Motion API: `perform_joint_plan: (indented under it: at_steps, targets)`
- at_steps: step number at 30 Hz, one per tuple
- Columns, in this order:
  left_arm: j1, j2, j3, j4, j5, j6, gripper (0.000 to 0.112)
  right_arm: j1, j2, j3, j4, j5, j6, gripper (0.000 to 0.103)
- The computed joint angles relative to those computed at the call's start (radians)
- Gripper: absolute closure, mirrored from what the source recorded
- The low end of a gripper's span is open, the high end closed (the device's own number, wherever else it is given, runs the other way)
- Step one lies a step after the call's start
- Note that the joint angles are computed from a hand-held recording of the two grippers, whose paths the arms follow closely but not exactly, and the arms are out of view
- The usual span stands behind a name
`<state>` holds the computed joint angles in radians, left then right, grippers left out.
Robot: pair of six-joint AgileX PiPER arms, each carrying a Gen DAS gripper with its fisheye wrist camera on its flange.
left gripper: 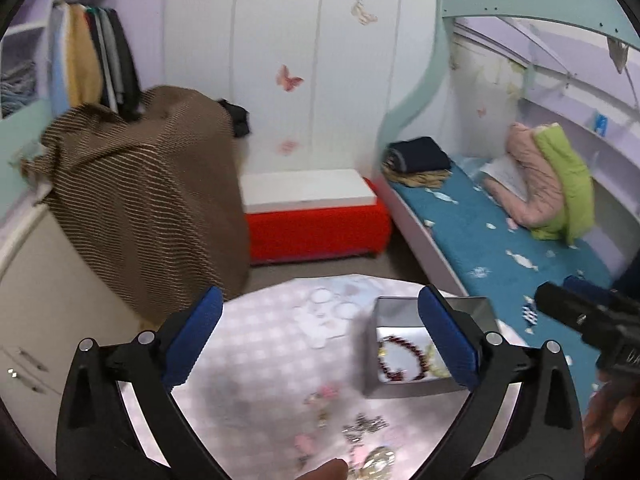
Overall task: Organize jewelry
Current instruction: 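Move both open tools back over the remaining charms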
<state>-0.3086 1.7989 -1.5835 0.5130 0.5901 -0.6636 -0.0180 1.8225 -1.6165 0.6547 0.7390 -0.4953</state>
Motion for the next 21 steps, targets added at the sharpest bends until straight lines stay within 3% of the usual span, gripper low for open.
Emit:
perform_joint_plan:
  at_steps: [5, 21]
  targets:
    - [-0.009, -0.106, 0.134, 0.148, -0.012, -0.149, 0.014, 0.011, -0.066, 0.082, 0.029, -0.043, -0.037, 0.008]
    - [-0.014, -0.356, 0.443, 0.277, -0.01, -0.329, 0.014, 0.067, -0.279, 0.35, 0.055, -0.172, -0.131, 0.008]
